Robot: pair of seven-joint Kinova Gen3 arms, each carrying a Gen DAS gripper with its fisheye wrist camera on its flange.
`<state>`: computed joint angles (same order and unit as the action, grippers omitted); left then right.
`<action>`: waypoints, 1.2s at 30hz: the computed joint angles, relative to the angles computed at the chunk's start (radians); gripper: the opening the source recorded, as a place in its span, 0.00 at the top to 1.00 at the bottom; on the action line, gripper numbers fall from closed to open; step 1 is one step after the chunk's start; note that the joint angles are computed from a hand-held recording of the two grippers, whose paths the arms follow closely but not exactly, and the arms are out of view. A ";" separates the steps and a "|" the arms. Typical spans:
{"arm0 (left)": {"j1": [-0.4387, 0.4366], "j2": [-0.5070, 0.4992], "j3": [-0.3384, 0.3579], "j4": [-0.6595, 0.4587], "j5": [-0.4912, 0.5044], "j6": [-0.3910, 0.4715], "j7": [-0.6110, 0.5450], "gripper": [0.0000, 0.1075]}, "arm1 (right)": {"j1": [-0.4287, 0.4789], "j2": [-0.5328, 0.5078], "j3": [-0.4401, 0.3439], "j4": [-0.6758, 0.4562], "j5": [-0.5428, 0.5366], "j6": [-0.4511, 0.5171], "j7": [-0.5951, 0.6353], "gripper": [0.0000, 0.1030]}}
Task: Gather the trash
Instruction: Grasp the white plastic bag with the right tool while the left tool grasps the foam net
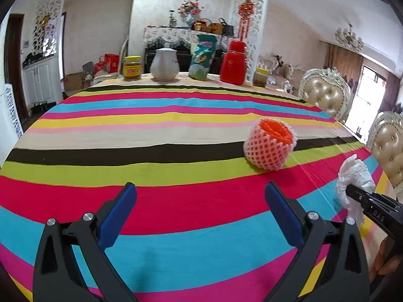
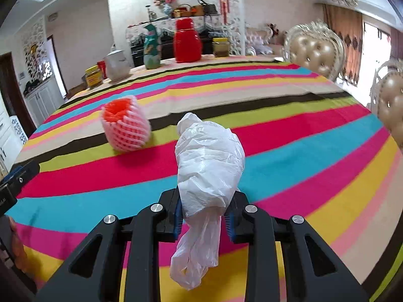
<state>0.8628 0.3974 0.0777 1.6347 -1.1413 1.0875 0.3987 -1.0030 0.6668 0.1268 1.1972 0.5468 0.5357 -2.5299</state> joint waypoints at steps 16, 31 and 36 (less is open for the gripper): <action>-0.078 0.140 -0.014 -0.295 0.216 -0.101 -0.385 0.09 | -0.074 -0.048 0.120 0.134 0.141 -0.118 -0.234 0.73; -0.160 0.355 -0.125 -0.677 0.468 -0.060 -0.684 0.49 | -0.034 -0.042 0.072 0.110 0.101 -0.107 -0.190 0.73; -0.064 0.283 -0.218 -0.536 0.433 -0.162 -0.629 0.65 | -0.032 -0.044 0.071 0.113 0.093 -0.112 -0.185 0.73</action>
<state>0.7991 0.6801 -0.1399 1.0983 -0.7088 0.9250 -0.2300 -1.0351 0.6232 0.1980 1.3099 0.6399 0.4233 -2.7152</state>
